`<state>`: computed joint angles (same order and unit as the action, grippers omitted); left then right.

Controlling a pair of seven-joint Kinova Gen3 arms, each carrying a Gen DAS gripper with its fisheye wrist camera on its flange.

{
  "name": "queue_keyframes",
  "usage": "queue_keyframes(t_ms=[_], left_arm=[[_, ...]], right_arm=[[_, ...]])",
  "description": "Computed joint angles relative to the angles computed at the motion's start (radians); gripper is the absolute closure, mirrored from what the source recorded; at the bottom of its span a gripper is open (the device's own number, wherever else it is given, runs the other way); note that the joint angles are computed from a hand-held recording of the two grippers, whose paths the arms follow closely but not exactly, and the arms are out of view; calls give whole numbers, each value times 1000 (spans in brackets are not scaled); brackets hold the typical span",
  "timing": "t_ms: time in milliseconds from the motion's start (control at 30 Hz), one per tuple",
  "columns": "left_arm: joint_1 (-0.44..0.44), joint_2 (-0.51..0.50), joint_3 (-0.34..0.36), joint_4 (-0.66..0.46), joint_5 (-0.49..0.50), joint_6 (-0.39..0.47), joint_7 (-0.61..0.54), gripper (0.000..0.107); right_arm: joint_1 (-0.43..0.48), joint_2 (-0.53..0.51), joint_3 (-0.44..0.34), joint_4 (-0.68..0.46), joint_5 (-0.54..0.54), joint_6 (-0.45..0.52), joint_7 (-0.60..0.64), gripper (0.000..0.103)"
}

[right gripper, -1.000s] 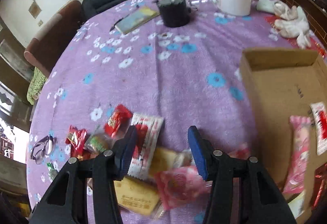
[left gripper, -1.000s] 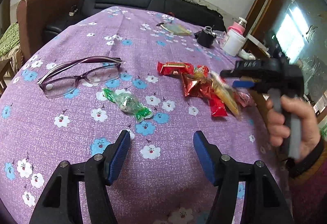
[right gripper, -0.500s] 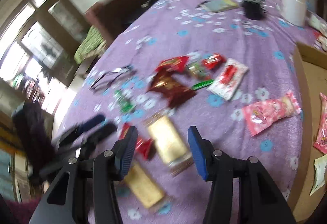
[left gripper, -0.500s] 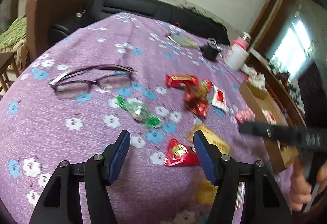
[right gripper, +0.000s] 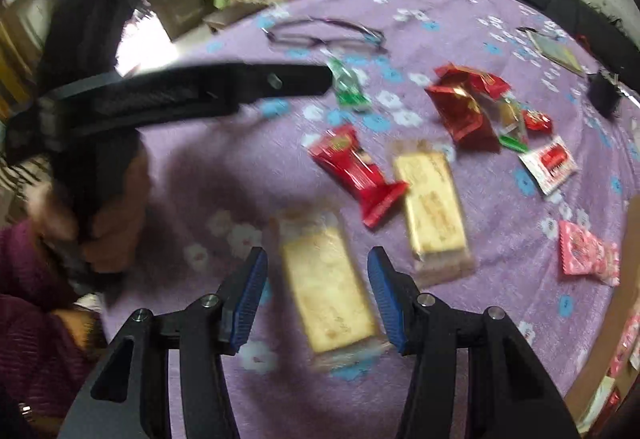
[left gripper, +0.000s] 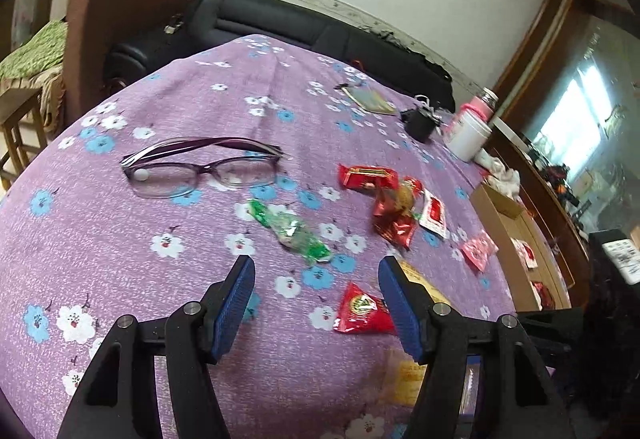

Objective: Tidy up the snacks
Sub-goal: 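Grasp the yellow biscuit packet with the right tool while the left tool grasps a red packet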

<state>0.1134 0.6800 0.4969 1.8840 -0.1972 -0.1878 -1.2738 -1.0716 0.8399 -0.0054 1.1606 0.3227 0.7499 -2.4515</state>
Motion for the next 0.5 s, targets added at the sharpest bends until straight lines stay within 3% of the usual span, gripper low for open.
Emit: queue_keyframes(t_ms=[67,133,200,333,433,500], left_arm=[[-32,4,44,0,-12,15,-26,40],[-26,-15,51,-23,13,85,-99,40],[-66,-13,114,-54,-6,166,-171,40],[-156,42,270,-126,-99,329,-334,40],[-116,78,282,-188,-176,451,-456,40],[-38,85,216,-250,-165,532,-534,40]], right_arm=[[0,6,-24,-2,45,20,-36,54],[-28,16,-28,-10,126,67,-116,70],[-33,9,-37,6,172,77,-198,70],[-141,-63,120,174,126,-45,-360,70],[-214,-125,220,311,107,-160,-482,70],[-227,-169,227,390,134,-217,-564,70]])
